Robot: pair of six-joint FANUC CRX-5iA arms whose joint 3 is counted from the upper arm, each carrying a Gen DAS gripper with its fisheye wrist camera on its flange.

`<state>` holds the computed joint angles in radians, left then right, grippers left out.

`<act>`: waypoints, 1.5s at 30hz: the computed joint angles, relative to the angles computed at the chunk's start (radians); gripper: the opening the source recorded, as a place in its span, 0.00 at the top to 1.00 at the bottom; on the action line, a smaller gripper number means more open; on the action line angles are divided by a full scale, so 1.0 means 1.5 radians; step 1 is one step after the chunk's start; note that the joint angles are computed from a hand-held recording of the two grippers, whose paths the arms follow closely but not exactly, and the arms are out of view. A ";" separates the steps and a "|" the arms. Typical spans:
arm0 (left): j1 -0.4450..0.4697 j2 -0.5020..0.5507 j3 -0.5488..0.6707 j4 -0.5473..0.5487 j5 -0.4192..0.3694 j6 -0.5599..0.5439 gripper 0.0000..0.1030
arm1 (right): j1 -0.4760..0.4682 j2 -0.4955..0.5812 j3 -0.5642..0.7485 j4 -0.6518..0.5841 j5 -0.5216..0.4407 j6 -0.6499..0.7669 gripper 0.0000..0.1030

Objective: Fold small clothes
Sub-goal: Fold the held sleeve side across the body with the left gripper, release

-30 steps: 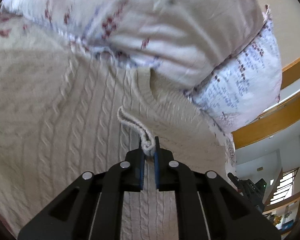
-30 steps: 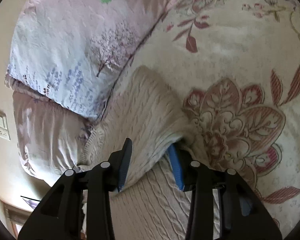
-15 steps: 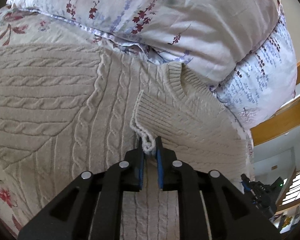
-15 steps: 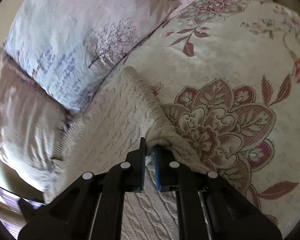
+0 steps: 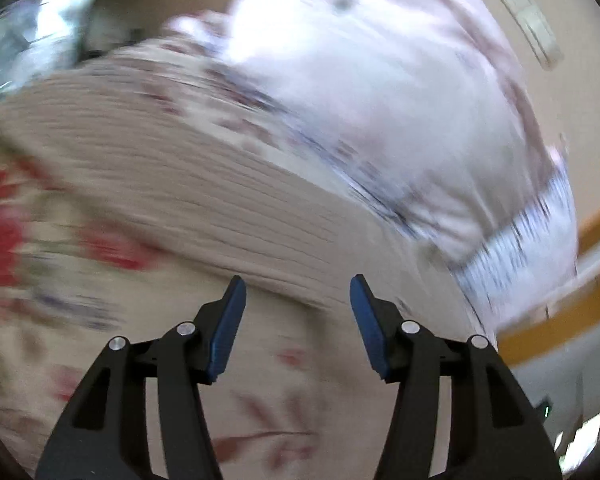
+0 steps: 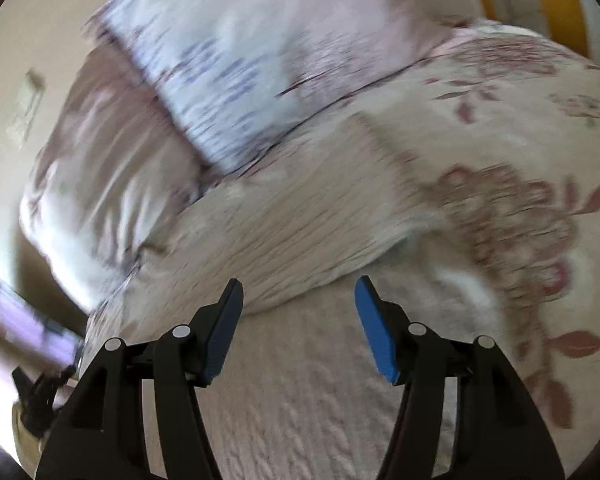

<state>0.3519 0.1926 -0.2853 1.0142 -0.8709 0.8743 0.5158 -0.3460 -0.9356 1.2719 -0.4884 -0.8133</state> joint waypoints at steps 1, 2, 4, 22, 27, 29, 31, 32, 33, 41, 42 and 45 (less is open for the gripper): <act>0.012 0.001 -0.001 -0.007 0.006 0.020 0.49 | -0.008 0.005 -0.002 0.022 0.019 -0.007 0.42; 0.024 0.004 0.000 -0.011 0.010 0.043 0.49 | -0.018 0.012 -0.003 0.050 0.042 -0.016 0.42; 0.040 0.014 0.003 -0.015 0.018 0.083 0.50 | -0.033 0.022 -0.003 0.095 0.070 -0.038 0.42; 0.063 0.094 0.053 0.061 0.037 0.176 0.92 | -0.095 0.032 -0.015 0.235 0.141 -0.137 0.40; 0.038 0.065 0.030 0.135 0.072 0.093 0.94 | -0.121 0.032 -0.017 0.291 0.167 -0.177 0.39; 0.023 0.056 0.029 0.169 0.076 0.053 0.94 | -0.136 0.031 -0.018 0.321 0.181 -0.198 0.39; -0.002 0.049 0.031 0.211 0.065 -0.001 0.94 | -0.144 0.030 -0.018 0.338 0.188 -0.209 0.39; -0.011 0.047 0.035 0.217 0.062 -0.014 0.94 | -0.149 0.030 -0.019 0.350 0.192 -0.219 0.39; -0.029 0.042 0.040 0.222 0.060 -0.033 0.94 | -0.158 0.030 -0.019 0.379 0.193 -0.246 0.39; -0.155 0.045 0.069 0.209 -0.008 -0.122 0.94 | -0.184 0.029 -0.018 0.444 0.214 -0.298 0.39; -0.178 0.051 0.075 0.192 -0.018 -0.125 0.94 | -0.183 0.030 -0.018 0.443 0.213 -0.298 0.39; -0.221 0.066 0.083 0.139 -0.035 -0.117 0.94 | -0.139 0.032 -0.020 0.345 0.180 -0.224 0.39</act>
